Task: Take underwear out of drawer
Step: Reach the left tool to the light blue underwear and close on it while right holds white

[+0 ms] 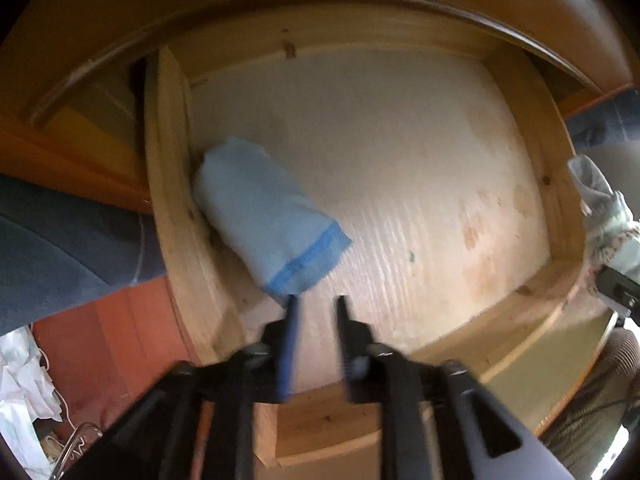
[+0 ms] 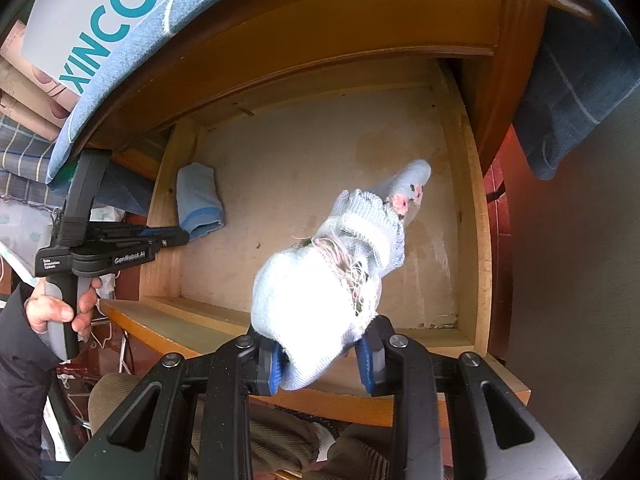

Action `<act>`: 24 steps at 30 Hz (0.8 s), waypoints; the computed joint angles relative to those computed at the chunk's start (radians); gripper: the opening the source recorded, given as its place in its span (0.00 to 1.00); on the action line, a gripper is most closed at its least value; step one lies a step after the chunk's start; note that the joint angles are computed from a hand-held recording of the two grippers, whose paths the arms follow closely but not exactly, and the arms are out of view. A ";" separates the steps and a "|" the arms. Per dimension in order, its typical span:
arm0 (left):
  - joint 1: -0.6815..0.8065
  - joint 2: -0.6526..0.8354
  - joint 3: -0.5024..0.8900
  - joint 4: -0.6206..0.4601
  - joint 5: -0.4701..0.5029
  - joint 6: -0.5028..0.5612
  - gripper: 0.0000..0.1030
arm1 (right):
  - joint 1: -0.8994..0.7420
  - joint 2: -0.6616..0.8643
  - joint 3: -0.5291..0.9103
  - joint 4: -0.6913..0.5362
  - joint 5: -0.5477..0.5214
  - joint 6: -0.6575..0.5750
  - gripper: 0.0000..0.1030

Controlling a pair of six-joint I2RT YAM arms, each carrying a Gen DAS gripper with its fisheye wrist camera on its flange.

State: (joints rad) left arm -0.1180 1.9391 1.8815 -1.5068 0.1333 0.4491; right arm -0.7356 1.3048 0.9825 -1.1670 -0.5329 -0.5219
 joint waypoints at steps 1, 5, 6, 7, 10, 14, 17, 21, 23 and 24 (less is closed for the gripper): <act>-0.003 -0.005 -0.006 0.005 -0.002 0.000 0.38 | -0.001 0.002 0.002 -0.003 -0.002 -0.002 0.27; -0.015 -0.049 -0.080 0.060 0.008 0.023 0.47 | -0.009 0.006 0.003 -0.011 -0.008 -0.012 0.27; -0.018 -0.056 -0.095 0.075 0.003 0.040 0.50 | -0.010 0.005 0.003 -0.011 -0.007 -0.013 0.28; -0.021 -0.059 -0.103 0.090 -0.009 0.054 0.50 | -0.006 0.006 0.005 -0.011 -0.007 -0.009 0.28; -0.025 -0.081 -0.146 0.145 -0.052 0.135 0.51 | -0.005 0.010 0.007 -0.014 -0.007 -0.008 0.28; -0.050 -0.080 -0.167 0.186 -0.077 0.203 0.55 | 0.015 0.006 0.001 -0.007 0.002 0.009 0.28; -0.072 -0.055 -0.154 0.203 -0.094 0.204 0.58 | 0.027 0.010 0.003 -0.005 0.010 0.015 0.28; -0.087 -0.006 -0.106 0.197 -0.095 0.186 0.62 | 0.041 0.008 -0.001 0.002 0.013 0.027 0.28; -0.111 -0.007 -0.127 0.219 -0.124 0.195 0.66 | 0.045 0.007 -0.004 0.003 0.012 0.032 0.28; -0.123 -0.005 -0.134 0.230 -0.139 0.193 0.68 | 0.046 0.007 -0.005 0.005 0.010 0.035 0.28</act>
State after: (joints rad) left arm -0.2408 1.9345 1.7471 -1.2764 -0.0058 0.6419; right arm -0.6894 1.3115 0.9774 -1.1622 -0.5225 -0.4871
